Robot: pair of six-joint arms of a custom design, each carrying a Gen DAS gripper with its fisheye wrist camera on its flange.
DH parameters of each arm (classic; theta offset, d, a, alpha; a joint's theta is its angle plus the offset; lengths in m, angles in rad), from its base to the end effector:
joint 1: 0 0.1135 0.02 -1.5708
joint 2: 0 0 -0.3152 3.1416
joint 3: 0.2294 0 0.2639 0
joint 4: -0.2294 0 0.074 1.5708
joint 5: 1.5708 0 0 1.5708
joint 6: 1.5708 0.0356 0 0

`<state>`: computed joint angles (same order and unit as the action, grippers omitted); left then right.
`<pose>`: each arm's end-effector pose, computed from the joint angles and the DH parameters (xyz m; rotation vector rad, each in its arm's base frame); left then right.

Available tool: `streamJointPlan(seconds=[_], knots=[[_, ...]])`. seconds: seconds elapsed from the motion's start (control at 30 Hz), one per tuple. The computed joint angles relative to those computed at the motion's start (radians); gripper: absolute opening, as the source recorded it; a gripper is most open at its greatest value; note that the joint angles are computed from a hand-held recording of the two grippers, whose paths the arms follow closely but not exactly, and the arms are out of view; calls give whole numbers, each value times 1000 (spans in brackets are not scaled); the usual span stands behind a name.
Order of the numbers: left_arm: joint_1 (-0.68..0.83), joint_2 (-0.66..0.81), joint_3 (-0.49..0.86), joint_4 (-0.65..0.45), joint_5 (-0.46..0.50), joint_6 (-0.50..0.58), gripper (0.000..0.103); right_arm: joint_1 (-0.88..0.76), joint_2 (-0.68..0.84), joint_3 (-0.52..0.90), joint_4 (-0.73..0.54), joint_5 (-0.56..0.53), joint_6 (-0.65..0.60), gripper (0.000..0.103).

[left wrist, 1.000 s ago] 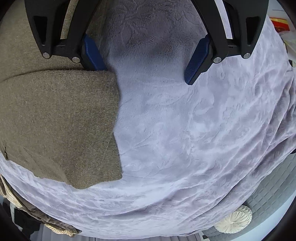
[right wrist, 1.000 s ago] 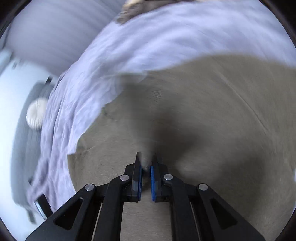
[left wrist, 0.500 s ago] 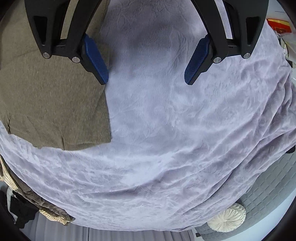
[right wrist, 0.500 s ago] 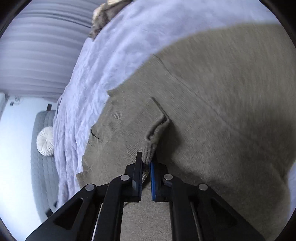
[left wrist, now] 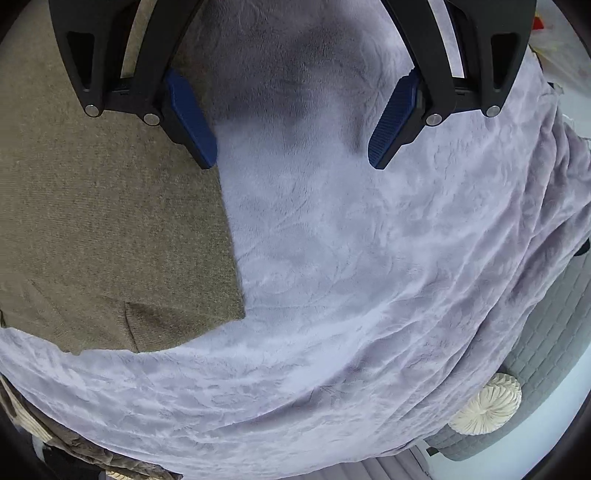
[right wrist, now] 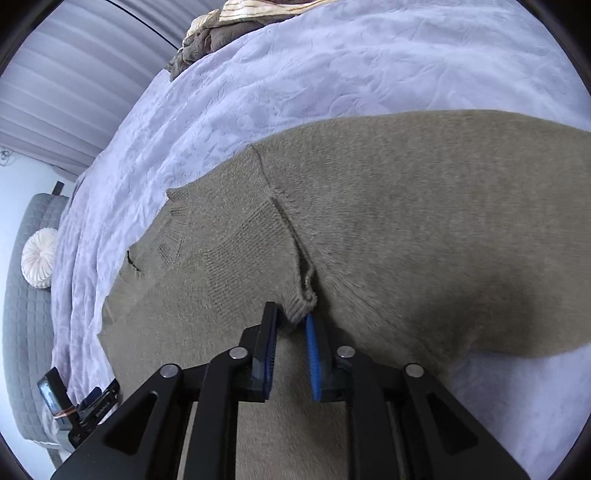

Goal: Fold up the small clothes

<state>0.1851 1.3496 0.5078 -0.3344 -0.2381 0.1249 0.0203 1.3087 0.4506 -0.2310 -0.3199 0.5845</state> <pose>0.2034 0.0466 0.1691 -0.1490 2.7567 0.4113 0.2014 0.0153 0.1672 0.6515 2.6338 0.6158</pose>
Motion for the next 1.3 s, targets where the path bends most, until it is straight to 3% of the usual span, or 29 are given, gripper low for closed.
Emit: streamJointPlan(seconds=[0.1, 0.2, 0.33, 0.53, 0.7, 0.8, 0.97, 1.17, 1.2, 1.23, 1.3], knots=[[9, -73, 24, -134, 95, -8, 85, -73, -73, -22, -78, -91, -42, 41], [-107, -140, 34, -236, 115, -77, 85, -129, -139, -37, -164, -137, -93, 42], [-372, -152, 56, -309, 111, -264, 85, -266, -202, -51, -281, -214, -194, 42], [-787, -23, 131, -304, 93, -567, 85, -600, -221, -34, -459, -266, -449, 43], [-974, 128, 217, -291, 109, -682, 85, -1030, -81, 24, -586, -309, -782, 43], [-1052, 187, 271, -285, 109, -722, 85, -1237, 14, 76, -607, -323, -899, 43], [-1105, 268, 356, -281, 118, -750, 85, -1477, 145, 166, -522, -360, -862, 43], [-1127, 318, 428, -291, 105, -774, 85, -1512, 292, 251, -491, -441, -767, 42], [-1127, 322, 435, -292, 100, -777, 85, -1498, 287, 260, -490, -458, -761, 30], [-1123, 320, 439, -294, 95, -778, 85, -1481, 270, 262, -493, -462, -763, 12], [-1105, 310, 441, -299, 91, -777, 85, -1430, 224, 270, -494, -474, -762, 9]])
